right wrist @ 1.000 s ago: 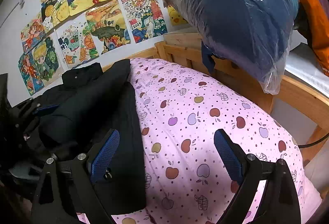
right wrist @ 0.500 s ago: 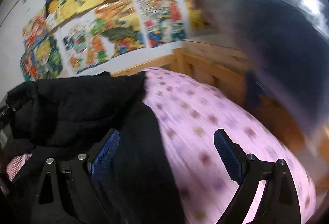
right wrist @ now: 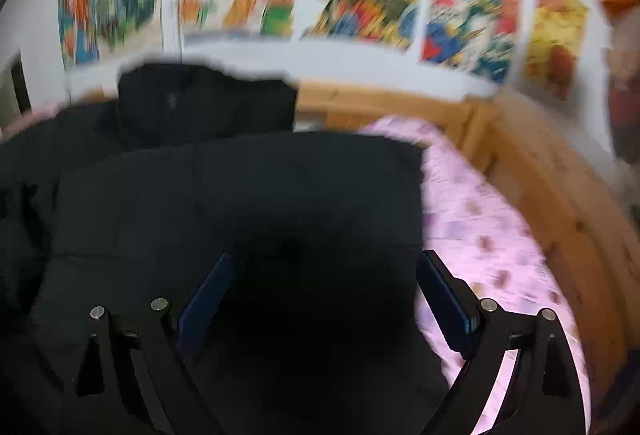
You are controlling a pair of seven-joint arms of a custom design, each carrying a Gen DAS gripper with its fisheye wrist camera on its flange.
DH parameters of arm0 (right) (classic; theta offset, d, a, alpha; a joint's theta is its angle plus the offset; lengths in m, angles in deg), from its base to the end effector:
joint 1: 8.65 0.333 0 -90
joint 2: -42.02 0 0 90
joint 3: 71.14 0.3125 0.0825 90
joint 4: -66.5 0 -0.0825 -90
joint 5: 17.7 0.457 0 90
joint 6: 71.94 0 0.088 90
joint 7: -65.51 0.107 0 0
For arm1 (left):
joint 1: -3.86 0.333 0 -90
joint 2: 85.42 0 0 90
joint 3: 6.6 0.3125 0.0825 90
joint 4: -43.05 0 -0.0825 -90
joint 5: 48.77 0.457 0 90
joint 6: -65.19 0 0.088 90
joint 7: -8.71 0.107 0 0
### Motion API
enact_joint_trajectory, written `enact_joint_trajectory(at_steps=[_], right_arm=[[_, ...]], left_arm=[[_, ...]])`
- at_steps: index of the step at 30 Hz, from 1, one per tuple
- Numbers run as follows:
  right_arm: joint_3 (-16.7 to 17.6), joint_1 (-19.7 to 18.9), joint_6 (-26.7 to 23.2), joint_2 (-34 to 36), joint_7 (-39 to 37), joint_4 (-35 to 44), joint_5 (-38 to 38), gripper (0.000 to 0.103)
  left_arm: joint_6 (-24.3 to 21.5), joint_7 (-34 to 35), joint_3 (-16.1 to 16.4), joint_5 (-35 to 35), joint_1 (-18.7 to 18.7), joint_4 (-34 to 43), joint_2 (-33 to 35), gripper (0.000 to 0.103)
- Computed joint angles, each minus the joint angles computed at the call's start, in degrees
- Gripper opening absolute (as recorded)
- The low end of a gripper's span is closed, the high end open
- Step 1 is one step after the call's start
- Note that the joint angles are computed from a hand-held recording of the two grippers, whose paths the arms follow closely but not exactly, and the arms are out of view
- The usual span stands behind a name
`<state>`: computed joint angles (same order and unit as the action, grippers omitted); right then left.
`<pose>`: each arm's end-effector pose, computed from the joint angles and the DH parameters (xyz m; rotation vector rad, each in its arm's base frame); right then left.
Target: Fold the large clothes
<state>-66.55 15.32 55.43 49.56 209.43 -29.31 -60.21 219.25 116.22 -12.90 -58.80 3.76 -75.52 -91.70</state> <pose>0.6371 0.3193 0.5530 -1.7537 1.9557 -0.9501 0.6352 -0.0676 0.5336 -1.5248 2.0525 -0.7413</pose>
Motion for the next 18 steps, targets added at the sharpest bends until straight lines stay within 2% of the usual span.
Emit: enact_joint_trajectory(at_steps=[3,6,10,12,14,15,17,18], right_arm=[[-0.1,0.5,-3.7,5.5,-2.6,4.9,2.6,0.090],[-0.8,1.3,-3.2,6.4,-1.3,4.5,3.2,0.091],[-1.1,2.6,-3.1,5.5,0.8,3.3,1.7,0.091],[-1.0,3.4,-3.0,3.8,3.5,1.7,-0.5,0.091],[-0.3,3.9,-1.4,1.4,6.5,0.1,-1.9,0.091],[0.1,4.0,-0.7,0.8,7.3,-0.3,-2.4,0.091],[1.2,4.7,-0.4,-0.3,8.4,-0.4,-3.8,0.091],[1.7,5.0,-0.5,-0.3,8.0,0.3,-4.1,0.092]], left_arm=[[-1.8,-5.4,-0.8,8.2,1.1,1.7,2.7,0.012],[-2.7,-5.9,-0.3,9.6,1.0,2.5,4.0,0.012],[-1.6,1.4,0.7,-0.6,0.5,1.4,2.8,0.013],[-1.7,4.3,1.2,-5.6,0.4,0.8,1.9,0.017],[-2.1,5.6,1.7,-9.0,0.6,0.8,1.4,0.033],[-2.2,7.4,2.2,-12.8,0.5,0.2,0.5,0.041],[-1.9,12.6,3.7,-22.4,0.1,-0.8,-1.2,0.085],[-1.0,14.8,4.5,-27.3,-0.2,-2.0,-2.7,0.088]])
